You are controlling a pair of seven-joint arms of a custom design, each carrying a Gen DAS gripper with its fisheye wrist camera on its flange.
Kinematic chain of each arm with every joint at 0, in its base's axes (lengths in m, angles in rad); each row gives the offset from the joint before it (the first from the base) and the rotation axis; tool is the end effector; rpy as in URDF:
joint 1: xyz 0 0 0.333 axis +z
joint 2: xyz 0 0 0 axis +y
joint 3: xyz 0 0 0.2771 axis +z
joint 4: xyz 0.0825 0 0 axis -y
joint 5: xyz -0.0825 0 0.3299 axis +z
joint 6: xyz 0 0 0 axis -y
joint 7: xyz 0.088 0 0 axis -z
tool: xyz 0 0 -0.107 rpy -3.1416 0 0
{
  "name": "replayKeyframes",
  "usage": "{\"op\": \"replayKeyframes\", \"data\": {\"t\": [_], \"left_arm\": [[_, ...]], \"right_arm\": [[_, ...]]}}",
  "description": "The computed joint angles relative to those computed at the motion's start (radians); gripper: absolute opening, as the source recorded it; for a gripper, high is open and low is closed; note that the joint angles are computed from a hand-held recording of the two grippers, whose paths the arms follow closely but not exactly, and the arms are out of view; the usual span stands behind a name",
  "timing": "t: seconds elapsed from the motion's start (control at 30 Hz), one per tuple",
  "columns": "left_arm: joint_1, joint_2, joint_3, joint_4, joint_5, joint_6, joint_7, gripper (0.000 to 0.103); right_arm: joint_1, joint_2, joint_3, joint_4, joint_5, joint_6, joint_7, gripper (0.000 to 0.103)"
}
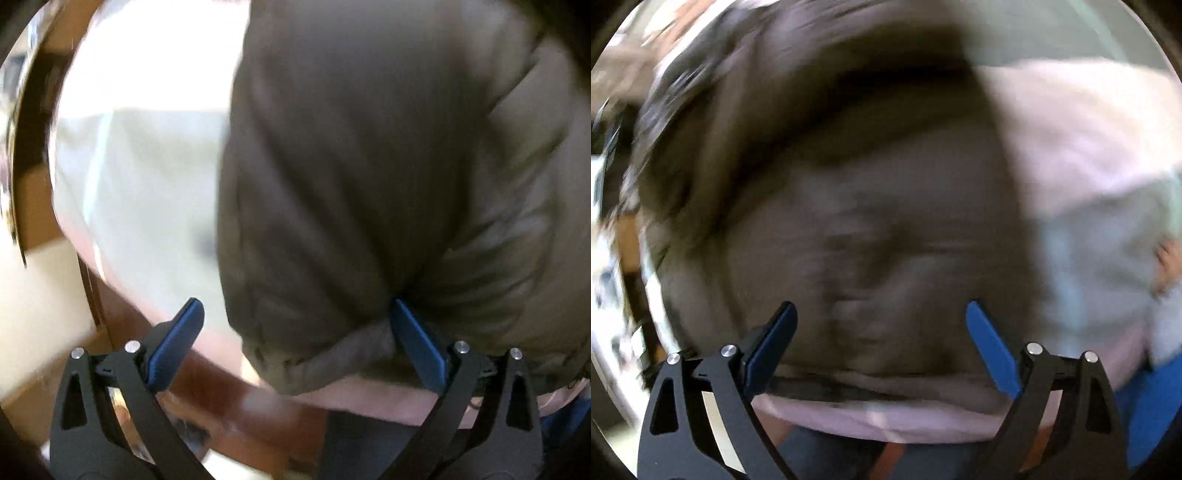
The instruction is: Fold large clothes
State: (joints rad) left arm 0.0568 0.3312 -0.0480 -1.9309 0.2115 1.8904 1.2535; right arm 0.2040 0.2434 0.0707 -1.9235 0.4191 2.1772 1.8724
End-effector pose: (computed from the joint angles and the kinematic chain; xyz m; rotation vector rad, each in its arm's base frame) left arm 0.5189 0.0208 0.2910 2.3435 -1.8747 -0.6062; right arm 0.5325 0.1643 0.3623 -1.7727 2.3270 0.4638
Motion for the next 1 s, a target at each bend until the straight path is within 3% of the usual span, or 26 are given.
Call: {"op": "replayKeyframes", "data": {"t": [0.1,0.17,0.27,0.33,0.47,0.6,0.67,0.8,0.9,0.93,0.97,1.0], "left_arm": [[0.039,-0.037,0.010,-0.046,-0.093,0.004,-0.023,0.101],[0.053,-0.092,0.008,-0.086,-0.107,0.041,0.005,0.101],[0.067,-0.153,0.005,-0.118,-0.107,0.131,0.096,0.101],[0.087,-0.131,0.011,-0.086,-0.135,0.151,0.166,0.101],[0.133,-0.023,0.017,0.021,-0.241,0.088,0.264,0.101],[0.145,0.052,0.011,0.084,-0.272,0.022,0.305,0.101],[0.152,0.096,0.013,0.126,-0.272,0.003,0.331,0.101],[0.147,0.085,0.008,0.080,-0.269,0.007,0.357,0.101],[0.129,0.072,0.003,0.060,-0.261,0.035,0.349,0.101],[0.126,0.060,0.003,0.043,-0.263,0.064,0.345,0.090],[0.126,0.044,-0.004,0.032,-0.282,0.079,0.344,0.078],[0.130,0.025,-0.008,0.017,-0.308,0.099,0.351,0.056]], "right_arm": [[0.057,0.089,0.040,0.122,-0.032,-0.068,-0.053,0.093],[0.072,0.052,0.066,0.079,0.001,-0.002,-0.065,0.093],[0.089,0.018,0.044,0.034,-0.003,0.036,0.021,0.093],[0.081,-0.016,0.021,-0.012,-0.014,0.045,0.091,0.093],[0.084,-0.139,-0.018,-0.135,-0.208,0.021,0.246,0.093],[0.034,-0.210,-0.047,-0.232,-0.254,-0.003,0.323,0.093],[0.009,-0.239,-0.056,-0.290,-0.218,0.016,0.311,0.093],[-0.023,-0.252,-0.064,-0.352,-0.197,-0.019,0.261,0.093],[-0.050,-0.266,-0.083,-0.462,0.005,0.037,0.111,0.093],[-0.065,-0.276,-0.096,-0.496,0.093,0.054,0.030,0.087],[-0.052,-0.285,-0.110,-0.527,0.164,0.083,-0.034,0.062],[-0.065,-0.292,-0.090,-0.537,0.166,0.102,-0.052,0.050]]}}
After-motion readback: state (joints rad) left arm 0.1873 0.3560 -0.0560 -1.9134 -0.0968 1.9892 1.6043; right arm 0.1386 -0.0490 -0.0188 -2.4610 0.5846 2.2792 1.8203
